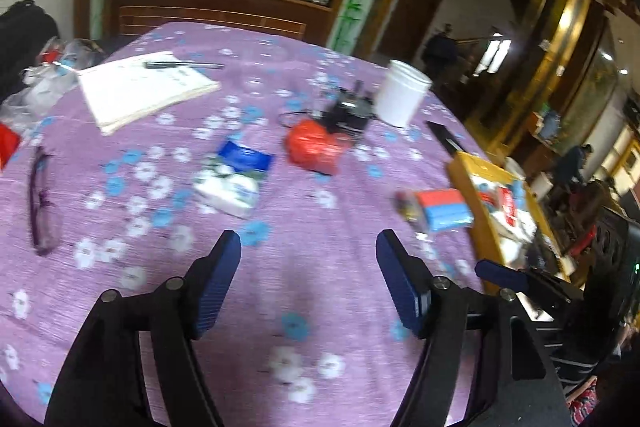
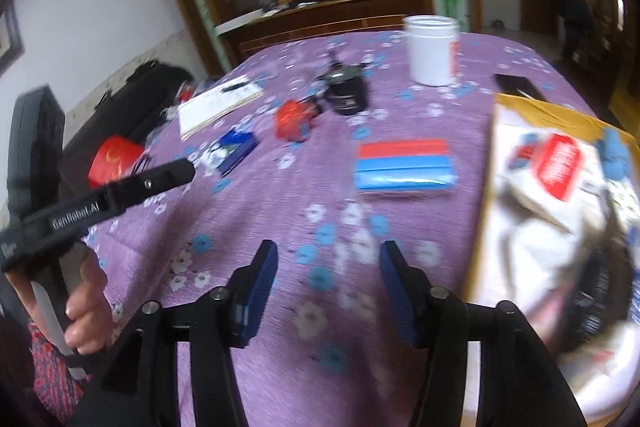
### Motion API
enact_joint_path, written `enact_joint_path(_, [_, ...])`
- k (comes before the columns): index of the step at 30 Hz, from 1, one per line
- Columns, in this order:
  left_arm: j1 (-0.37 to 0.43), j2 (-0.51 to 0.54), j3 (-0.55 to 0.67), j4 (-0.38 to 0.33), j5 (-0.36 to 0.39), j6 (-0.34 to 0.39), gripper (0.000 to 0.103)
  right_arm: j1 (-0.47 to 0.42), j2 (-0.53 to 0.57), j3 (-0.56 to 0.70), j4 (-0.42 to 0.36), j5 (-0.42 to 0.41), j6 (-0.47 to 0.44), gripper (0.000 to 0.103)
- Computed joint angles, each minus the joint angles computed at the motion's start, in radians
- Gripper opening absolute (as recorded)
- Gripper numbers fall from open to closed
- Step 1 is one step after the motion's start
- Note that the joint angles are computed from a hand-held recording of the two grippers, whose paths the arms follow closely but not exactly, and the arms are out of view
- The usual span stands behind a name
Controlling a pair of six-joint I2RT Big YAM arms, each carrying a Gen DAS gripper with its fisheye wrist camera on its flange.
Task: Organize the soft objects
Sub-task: 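Move both grippers back to the items on the table, then grasp the blue Vinda tissue pack with the left gripper while the right grasps the blue-red sponge bag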
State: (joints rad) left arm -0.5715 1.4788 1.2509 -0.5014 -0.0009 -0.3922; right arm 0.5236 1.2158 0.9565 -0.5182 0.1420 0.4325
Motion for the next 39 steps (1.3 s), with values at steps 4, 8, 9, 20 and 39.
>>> enact_joint_path(4, [0.025, 0.034, 0.054, -0.059, -0.025, 0.050, 0.075, 0.010, 0.058, 0.019, 0.044, 0.000, -0.050, 0.064])
enact_joint_path(8, [0.027, 0.140, 0.188, -0.165, -0.082, 0.161, 0.075, -0.012, 0.072, 0.006, 0.065, -0.072, -0.053, 0.064])
enact_joint_path(9, [0.026, 0.161, 0.212, -0.177, -0.092, 0.178, 0.075, -0.018, 0.072, 0.004, 0.068, -0.080, -0.048, 0.064])
enact_joint_path(20, [0.023, 0.391, 0.449, -0.350, -0.253, 0.226, 0.075, -0.050, 0.052, -0.017, 0.090, -0.141, -0.019, 0.064])
enact_joint_path(39, [0.003, 0.230, 0.243, -0.186, -0.151, 0.025, 0.055, -0.151, 0.026, 0.118, -0.113, -0.140, 0.015, 0.064])
